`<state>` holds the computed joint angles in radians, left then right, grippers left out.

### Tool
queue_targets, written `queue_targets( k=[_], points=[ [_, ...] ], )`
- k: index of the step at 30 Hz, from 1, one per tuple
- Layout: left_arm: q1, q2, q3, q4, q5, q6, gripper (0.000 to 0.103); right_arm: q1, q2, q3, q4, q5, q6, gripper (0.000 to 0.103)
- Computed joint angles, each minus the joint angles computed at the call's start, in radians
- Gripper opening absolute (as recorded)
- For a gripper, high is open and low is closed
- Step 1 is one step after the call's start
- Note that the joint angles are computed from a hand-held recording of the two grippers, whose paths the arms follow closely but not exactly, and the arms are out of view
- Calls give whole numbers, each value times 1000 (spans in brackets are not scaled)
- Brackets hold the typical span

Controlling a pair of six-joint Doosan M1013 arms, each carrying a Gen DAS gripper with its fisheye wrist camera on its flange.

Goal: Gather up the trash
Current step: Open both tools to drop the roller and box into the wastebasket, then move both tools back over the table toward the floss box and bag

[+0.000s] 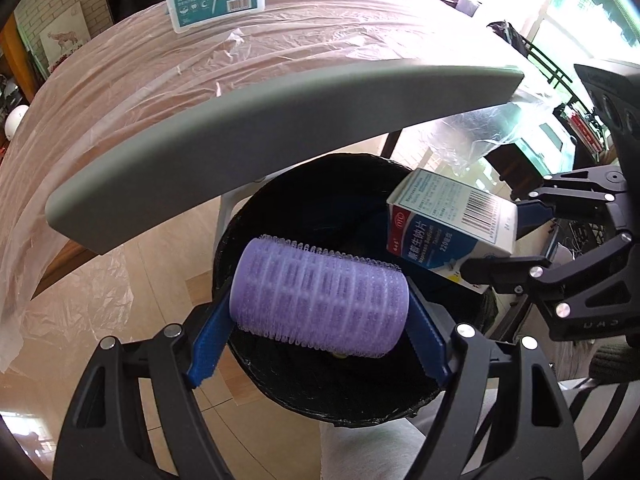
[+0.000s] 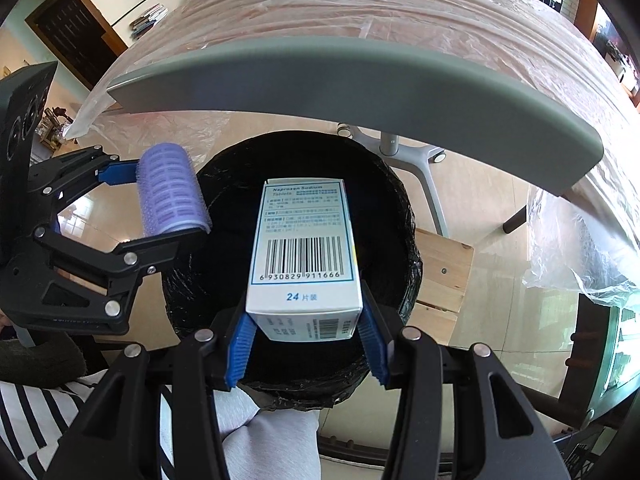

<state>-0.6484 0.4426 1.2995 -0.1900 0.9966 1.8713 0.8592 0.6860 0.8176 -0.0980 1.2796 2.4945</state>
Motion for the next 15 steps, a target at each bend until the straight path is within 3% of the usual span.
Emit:
queue_targets(
  k=[3, 6, 11, 14, 15],
  points=[
    [10, 0, 1, -60, 9, 33, 83, -4, -9, 17, 16, -17, 12, 50],
    [18, -8, 9, -87, -1, 34, 89, -4, -31, 50, 18, -53, 50, 73],
    [24, -35, 27, -77, -18, 25, 90, 8, -72, 80, -11, -82, 81, 74],
    [34, -75, 45, -100, -73, 29, 90, 22, -95, 63, -87, -82, 95, 75],
    [37, -85, 47, -114, -94, 34, 91, 30, -98, 40, -150, -67, 101, 80]
  ],
)
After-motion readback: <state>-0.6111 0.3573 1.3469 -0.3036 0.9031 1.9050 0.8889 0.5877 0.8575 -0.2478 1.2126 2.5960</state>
